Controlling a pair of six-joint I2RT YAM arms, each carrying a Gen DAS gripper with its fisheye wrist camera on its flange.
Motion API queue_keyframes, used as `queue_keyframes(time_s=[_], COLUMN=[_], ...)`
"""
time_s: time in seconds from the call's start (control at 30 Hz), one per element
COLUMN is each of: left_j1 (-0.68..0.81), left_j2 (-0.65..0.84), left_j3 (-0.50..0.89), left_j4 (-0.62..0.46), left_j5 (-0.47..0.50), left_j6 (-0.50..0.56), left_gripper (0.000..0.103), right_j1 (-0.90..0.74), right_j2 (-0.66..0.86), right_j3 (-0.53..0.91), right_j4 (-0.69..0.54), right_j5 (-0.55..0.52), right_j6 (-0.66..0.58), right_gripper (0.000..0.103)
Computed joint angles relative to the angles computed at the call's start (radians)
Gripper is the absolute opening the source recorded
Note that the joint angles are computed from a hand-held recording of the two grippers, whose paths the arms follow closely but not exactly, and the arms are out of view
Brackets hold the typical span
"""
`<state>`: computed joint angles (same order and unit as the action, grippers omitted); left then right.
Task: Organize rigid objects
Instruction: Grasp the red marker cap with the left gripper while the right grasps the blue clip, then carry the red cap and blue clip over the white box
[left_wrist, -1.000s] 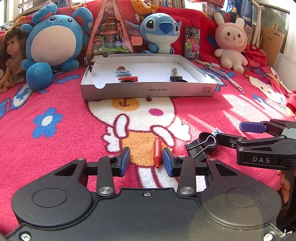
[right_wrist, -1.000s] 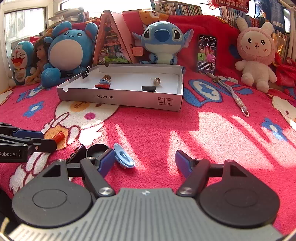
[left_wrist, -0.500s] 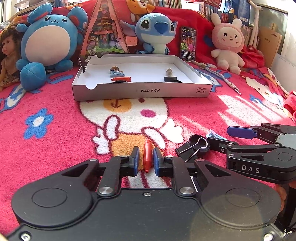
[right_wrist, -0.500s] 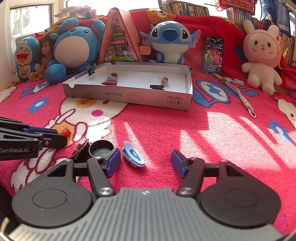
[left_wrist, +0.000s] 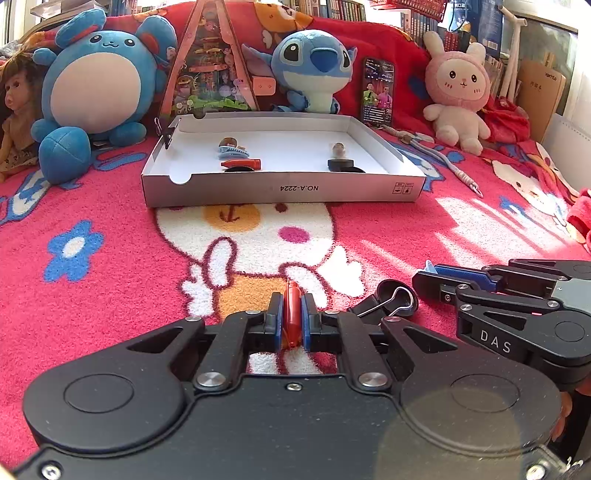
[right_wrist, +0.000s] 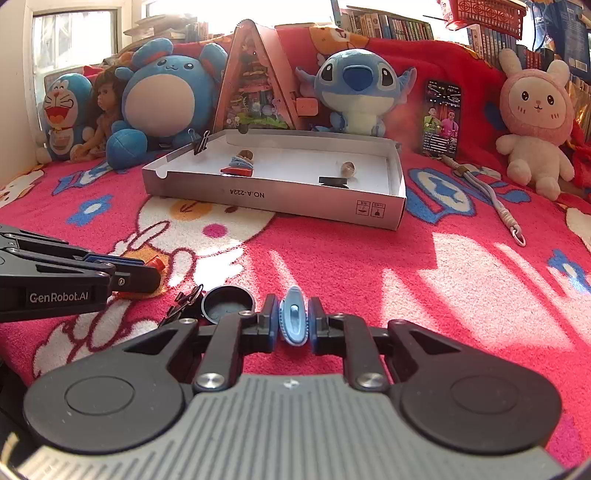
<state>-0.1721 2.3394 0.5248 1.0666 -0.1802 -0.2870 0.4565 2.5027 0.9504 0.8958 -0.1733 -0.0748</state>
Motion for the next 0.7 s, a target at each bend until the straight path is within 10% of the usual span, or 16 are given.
queue_keyframes(time_s=[0.7], left_j1=[0.060], left_j2=[-0.071], left_j3=[0.022], left_j4=[-0.053], left_j5=[0.023], left_j6=[0.015], left_gripper=[0.010], right_j1=[-0.018], right_j2=[-0.017], right_j3=[0.033], right_j4=[-0.017], right_j5=[0.022], right_j6=[0.047], right_gripper=[0.021])
